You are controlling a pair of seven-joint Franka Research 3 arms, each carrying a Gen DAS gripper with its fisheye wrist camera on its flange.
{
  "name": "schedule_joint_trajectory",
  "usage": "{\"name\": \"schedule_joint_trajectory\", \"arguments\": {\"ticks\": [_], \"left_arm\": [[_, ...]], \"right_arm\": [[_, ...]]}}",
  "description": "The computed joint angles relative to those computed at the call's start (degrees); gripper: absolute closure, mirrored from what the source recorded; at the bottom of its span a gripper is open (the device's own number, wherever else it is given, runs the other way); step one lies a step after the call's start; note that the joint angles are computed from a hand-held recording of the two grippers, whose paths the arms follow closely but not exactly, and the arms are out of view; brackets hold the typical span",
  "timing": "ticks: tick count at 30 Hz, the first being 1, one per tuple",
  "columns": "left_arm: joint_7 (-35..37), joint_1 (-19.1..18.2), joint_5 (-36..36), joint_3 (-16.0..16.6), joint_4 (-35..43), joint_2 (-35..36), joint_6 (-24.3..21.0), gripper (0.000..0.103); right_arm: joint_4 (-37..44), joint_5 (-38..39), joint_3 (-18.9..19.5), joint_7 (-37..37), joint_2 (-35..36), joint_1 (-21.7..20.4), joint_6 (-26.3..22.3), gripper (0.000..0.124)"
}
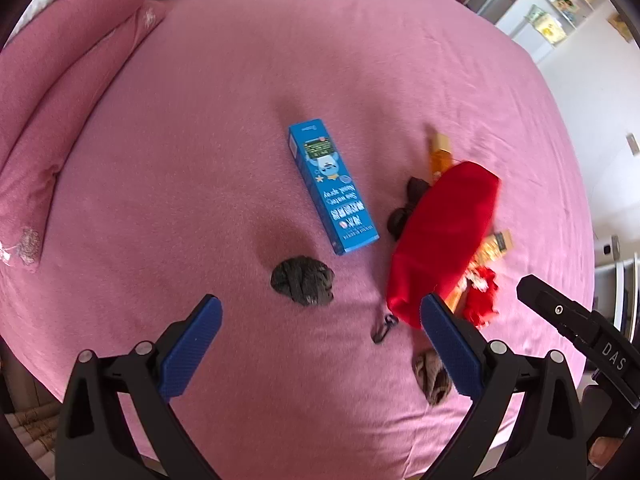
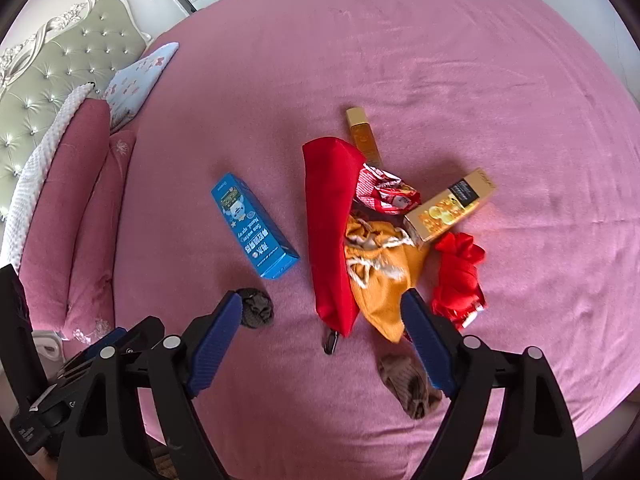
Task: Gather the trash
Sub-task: 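Grasp the blue nasal spray box with the left tool while the right tool grasps the red pouch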
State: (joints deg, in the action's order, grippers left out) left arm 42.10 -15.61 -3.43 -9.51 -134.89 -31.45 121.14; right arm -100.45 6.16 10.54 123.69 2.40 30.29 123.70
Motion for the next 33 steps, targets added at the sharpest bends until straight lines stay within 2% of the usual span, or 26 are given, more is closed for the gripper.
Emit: {"name": "schedule_joint_trajectory", "arguments": {"ticks": [9, 16, 17, 19, 21, 33], "left_arm": [[1.1, 1.8, -1.1, 1.1, 1.2, 8.5, 4.2, 0.004], [2.7, 3.3, -1.9, 0.9, 4.3, 15.7, 6.8, 0.004], [2.8, 3.5, -1.7, 0.8, 4.9, 16.6, 6.9, 0.004], [2.9, 4.0, -1.5, 0.6, 6.1, 18.7, 7.3, 0.004], [3.0, 4.4, -1.7, 0.5, 7.4, 21.0, 7.8, 0.004], [0.5, 6.9, -1.5, -0.4, 14.7, 32.3, 7.9, 0.005]], "right_arm": [[7.9, 1.5, -1.8, -3.0, 10.4, -0.6, -0.8, 0.066], [12.6, 3.7, -2.6, -4.7, 15.7, -0.9, -2.6, 0.078], [12.9, 3.6, -2.8, -4.8, 16.1, -0.8, -2.8, 0.082], [13.1, 3.8, -2.8, -5.8, 16.5, -0.7, -2.4, 0.109], [13.3, 4.4, -2.8, -6.9, 16.9, -0.8, -2.1, 0.117], [9.0, 11.0, -1.8, -13.8, 13.9, -2.5, 3.6, 0.121]]}}
